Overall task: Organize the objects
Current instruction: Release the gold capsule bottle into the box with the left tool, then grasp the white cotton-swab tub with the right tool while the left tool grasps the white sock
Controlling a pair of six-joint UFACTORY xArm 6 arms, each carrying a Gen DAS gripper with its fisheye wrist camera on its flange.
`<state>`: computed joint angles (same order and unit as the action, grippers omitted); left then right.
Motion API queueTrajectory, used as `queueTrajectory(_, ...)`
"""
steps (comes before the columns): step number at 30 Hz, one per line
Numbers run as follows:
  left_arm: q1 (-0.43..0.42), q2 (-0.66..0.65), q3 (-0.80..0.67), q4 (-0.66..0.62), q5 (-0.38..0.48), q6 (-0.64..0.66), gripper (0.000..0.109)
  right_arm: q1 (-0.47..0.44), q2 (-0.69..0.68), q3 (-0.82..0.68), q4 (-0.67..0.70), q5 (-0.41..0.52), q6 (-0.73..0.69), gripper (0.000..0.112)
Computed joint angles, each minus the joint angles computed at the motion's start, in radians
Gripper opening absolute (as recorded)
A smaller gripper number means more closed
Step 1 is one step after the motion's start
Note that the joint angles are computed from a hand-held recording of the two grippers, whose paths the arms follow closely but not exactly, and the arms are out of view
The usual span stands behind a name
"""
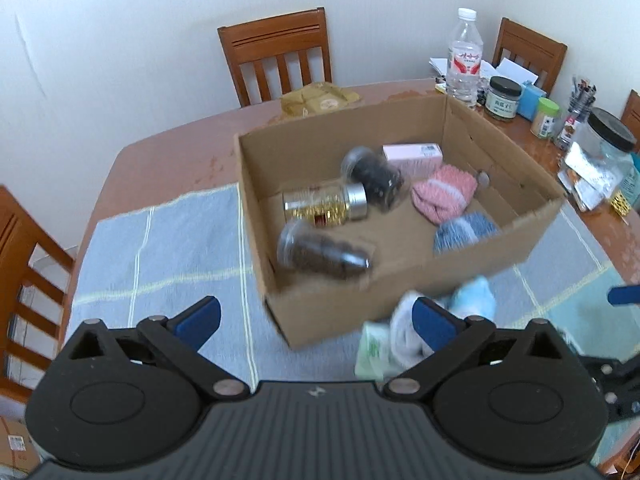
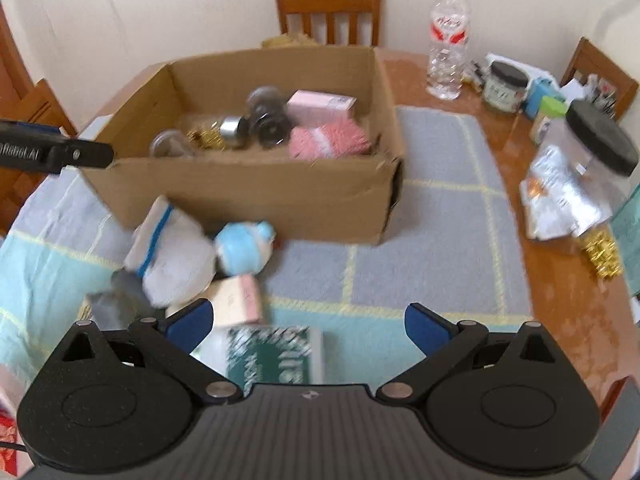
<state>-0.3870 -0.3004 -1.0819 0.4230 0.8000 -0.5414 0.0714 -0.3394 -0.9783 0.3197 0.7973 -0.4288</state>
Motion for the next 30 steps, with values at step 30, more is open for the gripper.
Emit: queueTrajectory(30, -0.14, -0.147, 0.255, -0.09, 0.027, -0.17, 0.101, 0.034, -0.027, 0.169, -0.191, -0.097, 0.126, 0.103)
